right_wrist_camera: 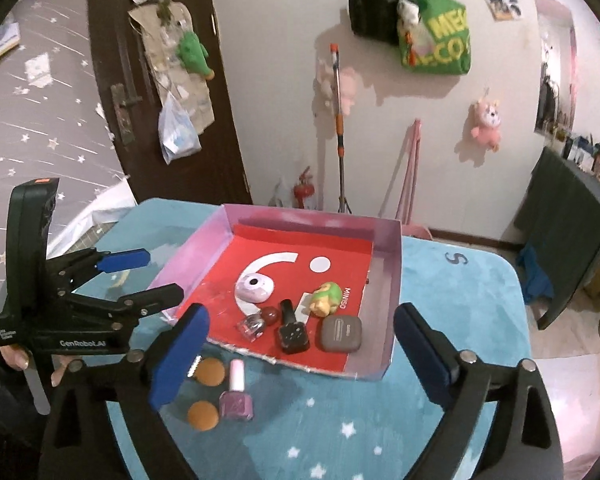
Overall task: Organize rigid objects
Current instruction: 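Withdraw both tools from the box toward the remaining items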
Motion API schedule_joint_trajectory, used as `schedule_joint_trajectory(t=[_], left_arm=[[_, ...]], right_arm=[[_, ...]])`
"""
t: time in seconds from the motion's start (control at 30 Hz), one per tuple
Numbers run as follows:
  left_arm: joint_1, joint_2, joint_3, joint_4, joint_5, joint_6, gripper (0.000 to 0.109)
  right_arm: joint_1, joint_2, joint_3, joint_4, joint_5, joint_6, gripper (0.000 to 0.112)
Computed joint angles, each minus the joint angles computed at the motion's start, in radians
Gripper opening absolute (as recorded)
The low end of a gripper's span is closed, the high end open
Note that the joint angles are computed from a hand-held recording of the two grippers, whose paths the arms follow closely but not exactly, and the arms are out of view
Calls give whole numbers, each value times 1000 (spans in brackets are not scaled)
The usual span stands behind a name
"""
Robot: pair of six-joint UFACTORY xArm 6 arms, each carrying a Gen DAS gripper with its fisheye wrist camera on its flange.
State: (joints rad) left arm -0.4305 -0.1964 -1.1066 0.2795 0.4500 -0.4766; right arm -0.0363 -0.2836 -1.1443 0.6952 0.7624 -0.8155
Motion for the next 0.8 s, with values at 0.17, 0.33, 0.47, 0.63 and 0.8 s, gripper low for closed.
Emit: schedule_joint_trajectory(t=[0.17,0.33,0.47,0.63,0.8], left_arm=[[-27,-147,159,319,-79,-310,97],[-61,-256,273,577,-63,-577,98],[-75,-311,350,683,-43,-712,98],[-86,-337,426,780,-17,-860,98],[-108,-317,453,795,20,-877,98]], right_arm=[[-23,-147,151,75,-13,-63,102],[-26,-281,314,110,-75,-81,103],[-36,-362,428,155,-105,-96,103],[-5,-404,535,152,-195,-97,103],[44,-400,622,149,-303,-89,103]])
